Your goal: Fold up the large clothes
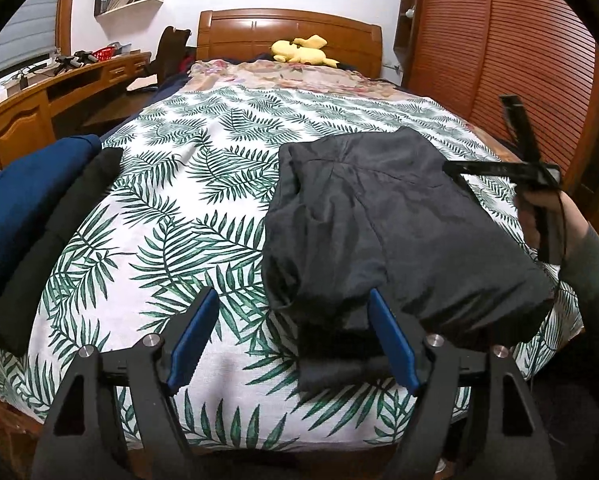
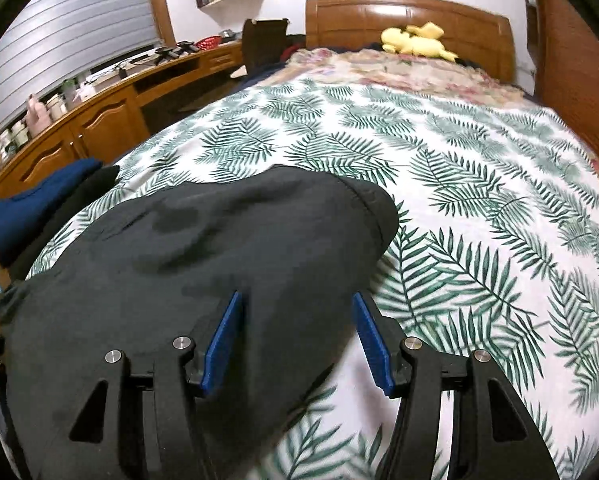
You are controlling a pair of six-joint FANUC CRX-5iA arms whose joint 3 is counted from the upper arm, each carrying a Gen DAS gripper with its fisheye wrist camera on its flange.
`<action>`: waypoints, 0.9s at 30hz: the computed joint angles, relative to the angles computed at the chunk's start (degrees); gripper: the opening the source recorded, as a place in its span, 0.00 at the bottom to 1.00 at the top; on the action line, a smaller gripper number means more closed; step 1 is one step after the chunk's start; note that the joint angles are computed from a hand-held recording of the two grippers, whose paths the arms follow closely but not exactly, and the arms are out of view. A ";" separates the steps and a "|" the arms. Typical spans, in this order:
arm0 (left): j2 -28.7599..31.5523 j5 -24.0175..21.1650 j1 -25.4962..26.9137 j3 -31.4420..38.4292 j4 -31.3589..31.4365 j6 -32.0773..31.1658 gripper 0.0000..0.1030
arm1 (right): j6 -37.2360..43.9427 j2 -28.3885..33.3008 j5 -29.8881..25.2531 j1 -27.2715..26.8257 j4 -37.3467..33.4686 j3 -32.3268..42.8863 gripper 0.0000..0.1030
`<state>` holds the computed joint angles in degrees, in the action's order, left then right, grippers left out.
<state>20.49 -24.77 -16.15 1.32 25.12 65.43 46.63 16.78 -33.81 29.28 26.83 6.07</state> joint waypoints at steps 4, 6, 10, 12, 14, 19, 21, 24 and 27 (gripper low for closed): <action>0.50 -0.80 0.24 0.93 -0.84 0.41 0.75 | 4.17 3.53 -0.39 -1.53 -5.60 5.47 0.72; 0.76 -1.39 0.30 1.62 -1.71 1.12 0.75 | 7.20 5.81 -2.43 -2.19 -9.37 9.31 0.75; 1.03 -1.99 0.14 2.66 -3.77 3.12 0.75 | 9.78 10.03 -6.28 -3.33 -13.26 15.86 0.85; 1.07 -2.15 0.02 3.07 -4.73 4.01 0.75 | 10.96 11.47 -7.89 -3.90 -15.66 18.28 0.86; 1.18 -2.44 -0.14 3.68 -5.92 5.02 0.75 | 12.86 12.77 -10.27 -4.67 -19.19 21.42 0.87; 0.99 -3.06 -0.31 4.07 -7.42 6.01 0.75 | 14.83 14.71 -12.55 -5.85 -24.22 25.19 0.83; 0.82 -3.30 -0.42 4.17 -8.23 6.64 0.75 | 16.07 14.60 -11.77 -6.05 -25.24 25.13 0.73; 0.53 -3.46 -0.57 4.07 -8.87 7.34 0.75 | 12.53 11.86 -5.35 -4.72 -18.54 18.96 0.44; 0.48 -3.73 -0.69 4.06 -9.34 8.17 0.75 | 9.56 9.56 -2.43 -3.61 -13.24 14.62 0.32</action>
<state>20.96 -28.49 -16.84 5.38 15.78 73.60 56.19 26.33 -36.24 25.67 13.59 20.69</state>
